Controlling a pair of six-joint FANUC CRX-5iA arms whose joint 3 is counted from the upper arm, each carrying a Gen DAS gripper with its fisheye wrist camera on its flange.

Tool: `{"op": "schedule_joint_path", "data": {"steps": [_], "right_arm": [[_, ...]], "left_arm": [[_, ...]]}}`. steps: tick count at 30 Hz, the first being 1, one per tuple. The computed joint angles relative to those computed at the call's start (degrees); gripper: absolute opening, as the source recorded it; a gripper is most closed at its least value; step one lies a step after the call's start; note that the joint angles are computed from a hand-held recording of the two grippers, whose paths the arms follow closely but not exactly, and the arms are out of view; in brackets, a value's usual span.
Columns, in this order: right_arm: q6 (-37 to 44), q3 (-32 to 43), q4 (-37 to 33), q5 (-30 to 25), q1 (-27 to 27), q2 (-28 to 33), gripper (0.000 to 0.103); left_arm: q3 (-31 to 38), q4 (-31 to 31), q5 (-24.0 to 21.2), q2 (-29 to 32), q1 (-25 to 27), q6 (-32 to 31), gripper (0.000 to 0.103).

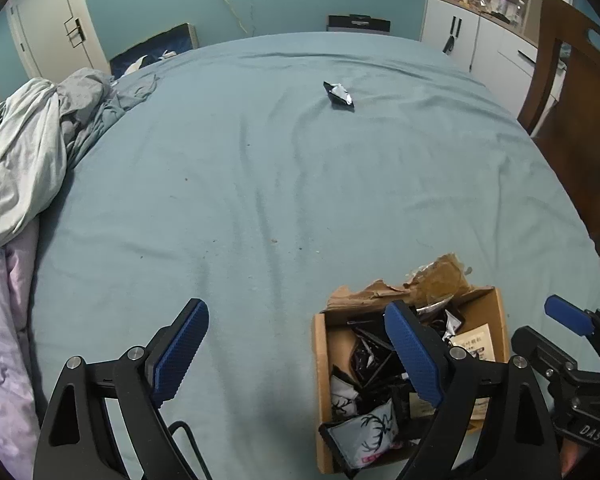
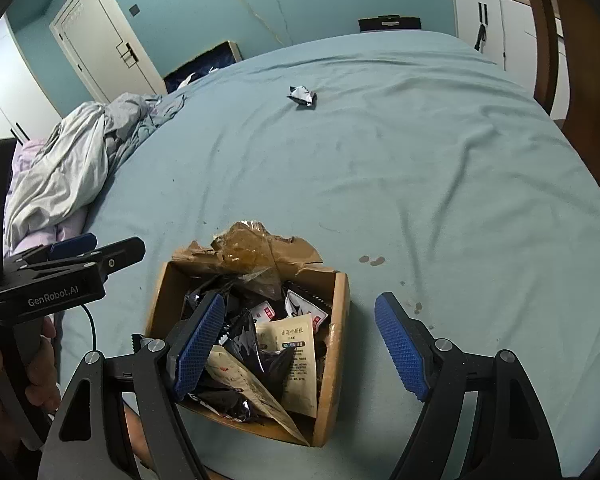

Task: Organize snacks
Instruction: 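Grasp the last white deer-print packet from the bed with the right gripper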

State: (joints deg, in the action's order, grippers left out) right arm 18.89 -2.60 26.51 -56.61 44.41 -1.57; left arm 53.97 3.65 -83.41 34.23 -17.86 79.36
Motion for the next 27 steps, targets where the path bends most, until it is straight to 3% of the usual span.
{"op": "schedule_joint_path", "data": {"steps": [7,16,20,24,27], "right_arm": [[4.84,5.17,-2.2,-3.1,-1.82,4.12,0.077],[12.38,17.66,-11.02,-7.37,-8.79,11.48,0.077],[14.79,26.76,-15.98,-11.2,-13.3,16.42,0.077],[19.23,41.35,-21.69,-18.5,-17.9,24.88,0.077],[22.54,57.09,-23.92,-26.57,-20.61,34.52,0.077]], "left_arm": [[4.26,0.84,-3.5,3.24,-0.06,-1.61,0.093],[13.79,2.04,-7.63,8.97,0.63,-1.07,0.094],[20.7,4.32,-11.24,13.21,1.74,0.8,0.093],[25.31,6.26,-14.12,16.09,2.6,2.99,0.094],[20.55,7.11,-10.8,13.65,3.16,4.24,0.094]]}}
